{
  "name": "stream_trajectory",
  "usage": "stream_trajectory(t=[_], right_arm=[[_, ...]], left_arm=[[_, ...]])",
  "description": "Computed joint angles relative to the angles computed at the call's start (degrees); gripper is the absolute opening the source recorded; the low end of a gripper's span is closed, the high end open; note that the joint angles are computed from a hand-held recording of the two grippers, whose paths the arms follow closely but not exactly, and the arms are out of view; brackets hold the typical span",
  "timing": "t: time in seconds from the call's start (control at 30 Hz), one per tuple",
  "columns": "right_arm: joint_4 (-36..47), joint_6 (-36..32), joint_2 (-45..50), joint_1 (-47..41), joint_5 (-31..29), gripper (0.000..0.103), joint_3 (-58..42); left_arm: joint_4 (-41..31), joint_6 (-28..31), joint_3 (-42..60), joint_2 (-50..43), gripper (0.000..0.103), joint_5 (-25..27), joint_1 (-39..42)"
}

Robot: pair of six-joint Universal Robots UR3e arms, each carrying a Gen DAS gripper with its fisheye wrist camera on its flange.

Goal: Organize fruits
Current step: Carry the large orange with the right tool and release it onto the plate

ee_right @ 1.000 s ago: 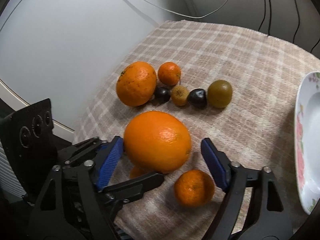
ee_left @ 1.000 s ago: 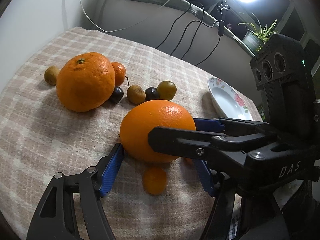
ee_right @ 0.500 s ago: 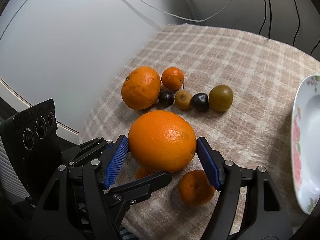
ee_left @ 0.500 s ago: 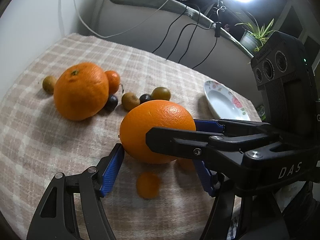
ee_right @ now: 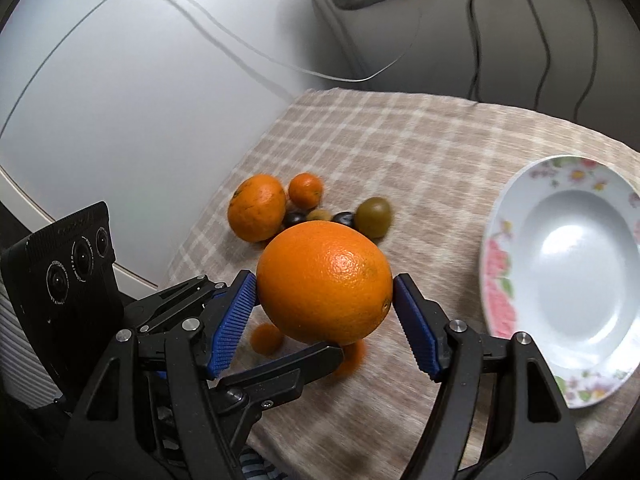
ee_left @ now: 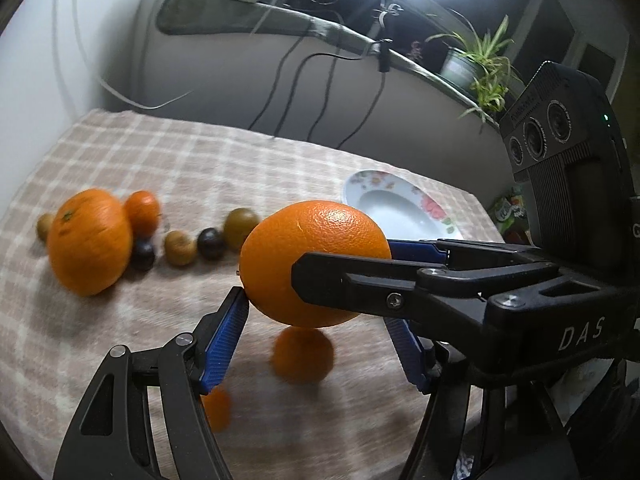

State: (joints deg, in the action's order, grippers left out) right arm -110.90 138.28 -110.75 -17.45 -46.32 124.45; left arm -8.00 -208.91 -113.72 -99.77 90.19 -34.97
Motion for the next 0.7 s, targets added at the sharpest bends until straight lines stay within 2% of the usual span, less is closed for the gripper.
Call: stream_trajectory(t=[0.43,0.7], right_arm=[[18.8,-14.1,-4.6,-16.2,0.6,0.073,-3.7],[23.0,-18.8,-3.6,-22.1,0.7,0.073,-4.7]], left_arm=[[-4.9,1.8,16.0,-11.1,0.069,-0.6,-4.6],[-8.2,2.5,23.4,-16.0,0.069,-1.0,-6.0]])
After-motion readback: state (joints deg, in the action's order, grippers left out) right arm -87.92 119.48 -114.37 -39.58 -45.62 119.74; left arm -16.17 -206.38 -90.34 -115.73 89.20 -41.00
